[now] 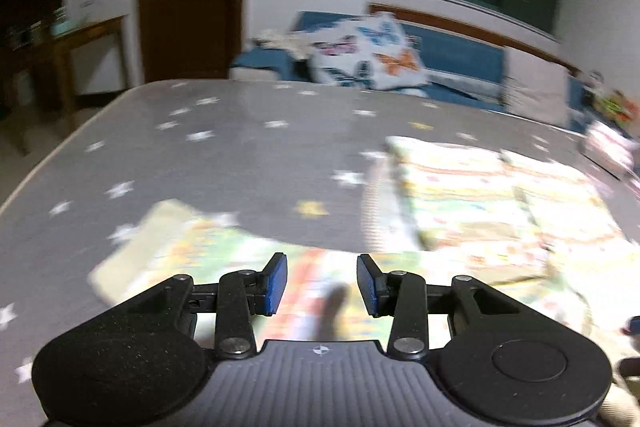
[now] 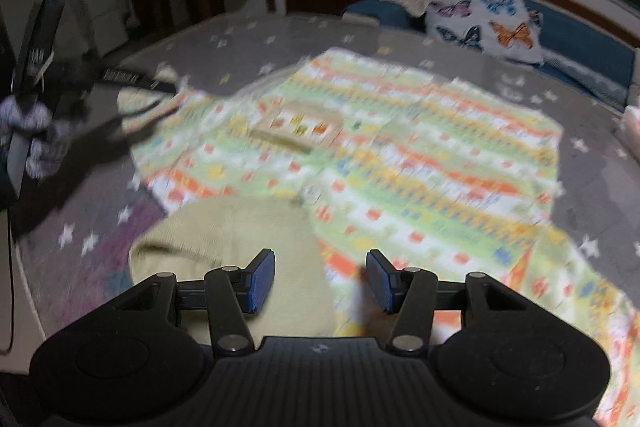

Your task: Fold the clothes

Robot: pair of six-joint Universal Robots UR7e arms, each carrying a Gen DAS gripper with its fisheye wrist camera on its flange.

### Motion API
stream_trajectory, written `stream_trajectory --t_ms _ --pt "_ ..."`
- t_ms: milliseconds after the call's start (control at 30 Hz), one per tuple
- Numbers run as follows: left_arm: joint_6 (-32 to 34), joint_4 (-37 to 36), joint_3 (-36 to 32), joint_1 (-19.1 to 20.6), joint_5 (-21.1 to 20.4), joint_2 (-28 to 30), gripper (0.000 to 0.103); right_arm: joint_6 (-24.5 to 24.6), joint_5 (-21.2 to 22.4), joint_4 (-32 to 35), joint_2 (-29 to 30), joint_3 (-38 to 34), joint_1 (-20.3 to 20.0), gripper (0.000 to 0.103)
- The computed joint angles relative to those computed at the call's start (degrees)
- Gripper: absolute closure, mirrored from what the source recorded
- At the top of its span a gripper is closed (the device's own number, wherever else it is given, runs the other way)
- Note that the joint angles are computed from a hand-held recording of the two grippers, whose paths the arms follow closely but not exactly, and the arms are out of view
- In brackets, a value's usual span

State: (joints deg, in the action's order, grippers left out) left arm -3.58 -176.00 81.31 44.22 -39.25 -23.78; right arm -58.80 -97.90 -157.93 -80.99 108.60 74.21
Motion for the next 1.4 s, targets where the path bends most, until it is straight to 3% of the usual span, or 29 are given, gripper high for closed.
stream_trajectory --t_ms 100,300,433,733,967,1200,1300,1400 --pt "3.06 0.70 -2.79 -0.97 -4.34 2.41 0.061 -1.51 -0.15 -0.47 -0.79 1.21 -0.19 0.052" --pt "10.73 2.44 -9.42 -2.25 -10.58 8.74 0.062 0.72 2.24 -1.86 -4.18 2.43 -1.59 0.052" --pt "11.21 6.13 -10.22 -2.39 -13.33 10.01 0.071 2.85 3.66 -4.32 -6.61 3.12 -3.75 0.052" --pt "14.21 4.72 -6.93 -3.45 -14.20 8.94 0.070 11.50 3.65 -11.23 -6.84 0.65 -9.36 0.052" --pt "15.16 3.38 -8.22 -4.09 -15.32 8.55 0.067 16.25 1.41 -17.27 -4.78 -2.69 -12.84 0.052" --pt "17.26 10.11 -14.54 -4.66 -21.60 11.95 0.067 20.49 -2.13 -21.12 -2.28 -7.52 -15.13 0.053" --pt "18.60 13.41 -17.00 -4.92 -23.82 13.56 0.067 19.46 -5.77 -20.57 -0.16 -10.31 -15.00 0.054" --pt "19.64 16.08 -18.95 -5.17 -25.27 14.94 0.067 16.02 -6.78 -22.22 1.64 -11.62 -14.86 0.055"
